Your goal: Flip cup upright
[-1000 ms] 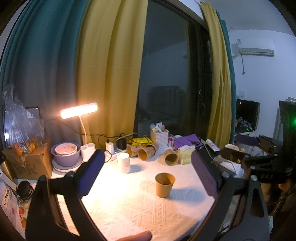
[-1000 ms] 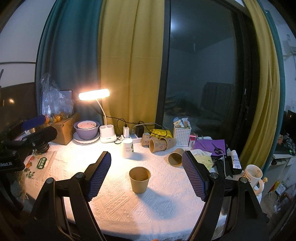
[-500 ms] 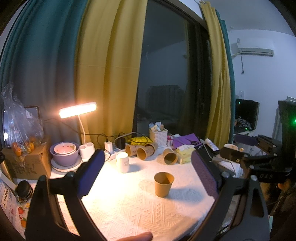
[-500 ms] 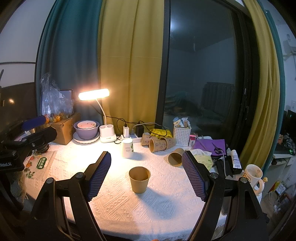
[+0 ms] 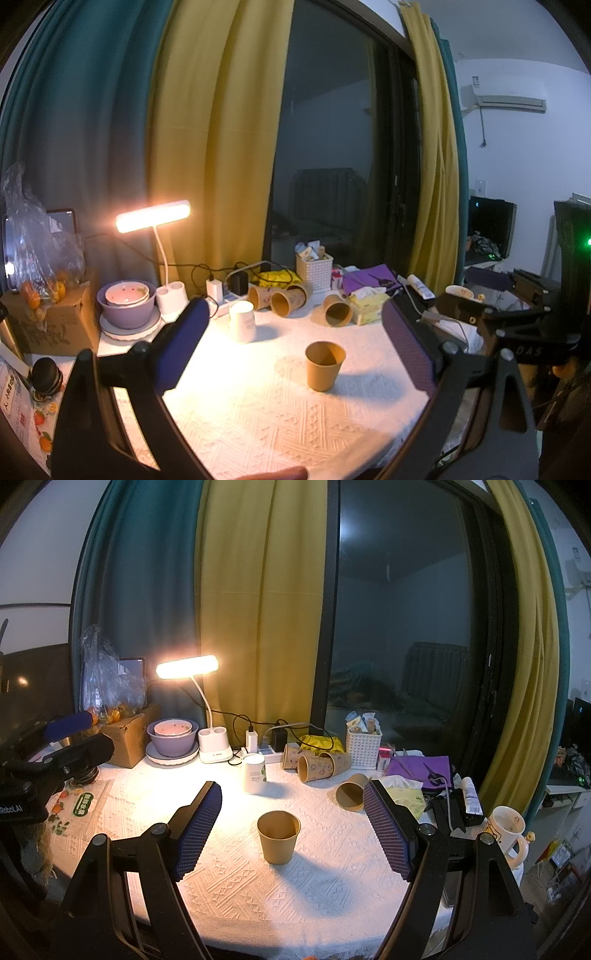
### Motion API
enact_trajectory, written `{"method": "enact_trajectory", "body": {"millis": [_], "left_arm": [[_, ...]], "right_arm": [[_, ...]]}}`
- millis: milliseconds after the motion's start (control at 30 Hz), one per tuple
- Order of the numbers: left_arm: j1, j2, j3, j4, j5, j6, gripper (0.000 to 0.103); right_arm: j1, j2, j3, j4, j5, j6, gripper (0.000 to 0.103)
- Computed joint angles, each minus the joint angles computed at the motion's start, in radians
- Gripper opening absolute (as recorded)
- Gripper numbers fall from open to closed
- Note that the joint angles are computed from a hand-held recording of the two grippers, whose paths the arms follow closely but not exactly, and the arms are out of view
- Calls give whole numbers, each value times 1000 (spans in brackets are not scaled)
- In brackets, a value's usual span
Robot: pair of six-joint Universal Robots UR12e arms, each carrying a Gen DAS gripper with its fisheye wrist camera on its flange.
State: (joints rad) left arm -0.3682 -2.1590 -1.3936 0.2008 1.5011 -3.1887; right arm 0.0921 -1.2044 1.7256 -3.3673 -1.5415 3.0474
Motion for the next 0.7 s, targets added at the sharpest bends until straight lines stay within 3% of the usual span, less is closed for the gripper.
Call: {"method": "enact_trajectory", "body": {"millis": [567, 700], "left_arm": [[-3, -4, 4, -22, -1, -9, 95], [-7, -19, 13, -72, 2, -4, 95]], "right_arm": [[6, 4, 6, -4, -5, 5, 82], [-1, 14, 12, 7, 42, 4, 82]]}}
